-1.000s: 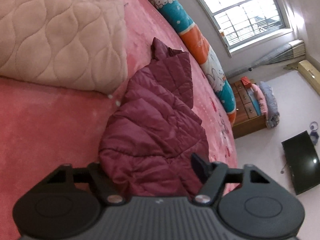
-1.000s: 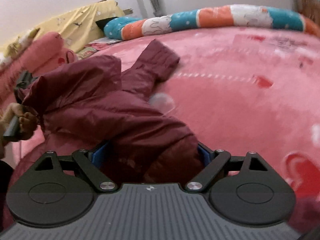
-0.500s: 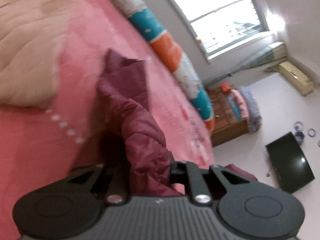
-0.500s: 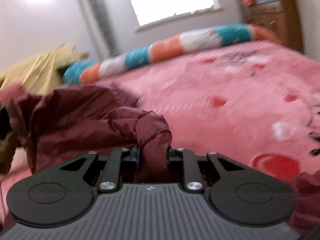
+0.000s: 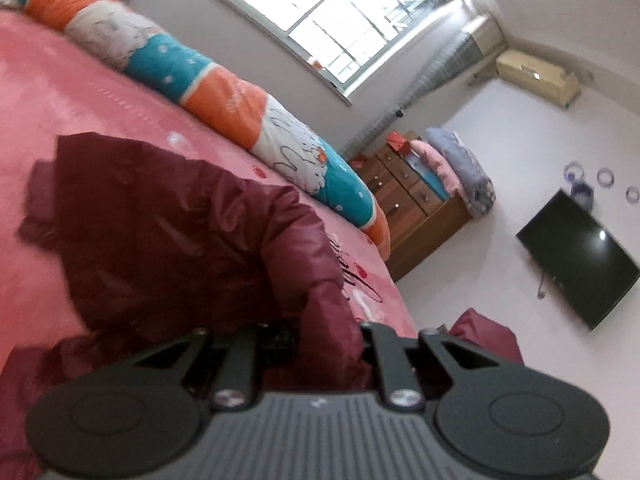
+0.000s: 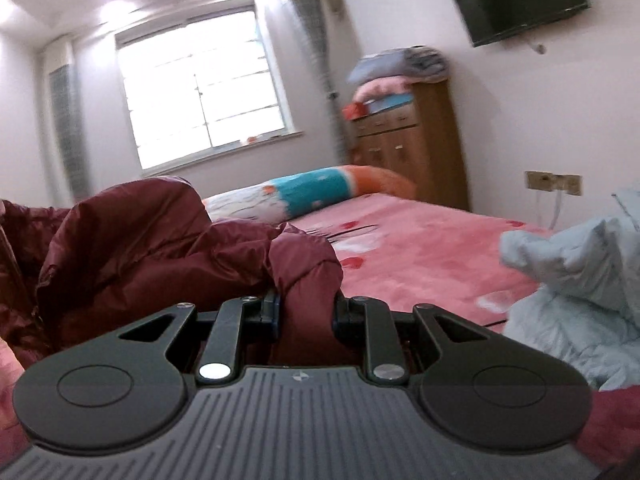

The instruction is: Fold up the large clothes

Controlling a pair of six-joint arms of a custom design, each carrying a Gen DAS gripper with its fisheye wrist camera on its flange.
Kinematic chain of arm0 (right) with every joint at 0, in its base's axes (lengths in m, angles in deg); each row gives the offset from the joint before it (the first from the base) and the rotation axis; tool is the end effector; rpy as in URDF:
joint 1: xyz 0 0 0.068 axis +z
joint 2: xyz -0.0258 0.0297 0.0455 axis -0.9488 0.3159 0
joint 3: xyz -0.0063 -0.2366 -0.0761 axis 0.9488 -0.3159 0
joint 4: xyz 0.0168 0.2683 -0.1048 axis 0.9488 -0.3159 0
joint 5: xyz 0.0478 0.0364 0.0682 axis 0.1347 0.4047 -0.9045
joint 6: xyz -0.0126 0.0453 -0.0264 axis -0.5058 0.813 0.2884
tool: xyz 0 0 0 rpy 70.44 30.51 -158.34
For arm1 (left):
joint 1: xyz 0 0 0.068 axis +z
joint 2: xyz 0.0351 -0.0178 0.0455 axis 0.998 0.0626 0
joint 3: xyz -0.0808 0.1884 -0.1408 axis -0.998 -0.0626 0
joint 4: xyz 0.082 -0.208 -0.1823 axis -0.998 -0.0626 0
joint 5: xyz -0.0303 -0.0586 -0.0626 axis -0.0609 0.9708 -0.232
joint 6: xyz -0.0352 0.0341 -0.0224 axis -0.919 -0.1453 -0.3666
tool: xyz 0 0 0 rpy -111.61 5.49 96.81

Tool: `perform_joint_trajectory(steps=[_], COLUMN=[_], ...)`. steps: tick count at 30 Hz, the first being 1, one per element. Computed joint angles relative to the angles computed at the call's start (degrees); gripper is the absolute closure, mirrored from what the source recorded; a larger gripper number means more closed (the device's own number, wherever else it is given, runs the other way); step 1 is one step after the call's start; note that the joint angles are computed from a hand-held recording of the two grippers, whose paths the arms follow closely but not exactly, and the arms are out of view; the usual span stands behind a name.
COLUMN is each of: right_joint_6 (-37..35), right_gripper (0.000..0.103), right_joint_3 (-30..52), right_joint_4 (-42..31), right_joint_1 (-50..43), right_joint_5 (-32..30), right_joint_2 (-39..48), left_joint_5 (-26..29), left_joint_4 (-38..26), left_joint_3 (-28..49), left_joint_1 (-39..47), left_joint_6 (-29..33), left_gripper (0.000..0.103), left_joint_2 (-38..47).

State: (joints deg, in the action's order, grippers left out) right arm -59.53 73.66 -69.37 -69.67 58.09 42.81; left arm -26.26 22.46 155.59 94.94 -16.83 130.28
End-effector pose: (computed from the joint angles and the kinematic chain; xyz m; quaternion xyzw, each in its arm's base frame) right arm 0.1852 -0.0003 0.2298 0.1636 0.7655 0.0332 0.6214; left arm 0.3950 0.0353 0.2295 -0.0617 0.8224 -0.3720 0.4259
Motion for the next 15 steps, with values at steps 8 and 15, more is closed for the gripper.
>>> perform_joint_trajectory(steps=[8, 15], right_joint_6=[-4.59, -8.48], right_gripper=[0.076, 0.049], right_joint_3=[0.93, 7.28], right_joint_4=[17.37, 23.40], right_joint_1=[-9.21, -10.56], right_joint_5=[-2.31, -1.69], right_joint_2=[21.08, 41.06], left_joint_5=[-10.23, -14.61], left_joint_4=[-2.56, -5.97], left_joint_3=[13.91, 16.37], left_joint_1=[-8.21, -8.25], left_joint_6=[3.79, 12.85], left_gripper=[0.089, 0.050], left_joint_2=[14.30, 18.23])
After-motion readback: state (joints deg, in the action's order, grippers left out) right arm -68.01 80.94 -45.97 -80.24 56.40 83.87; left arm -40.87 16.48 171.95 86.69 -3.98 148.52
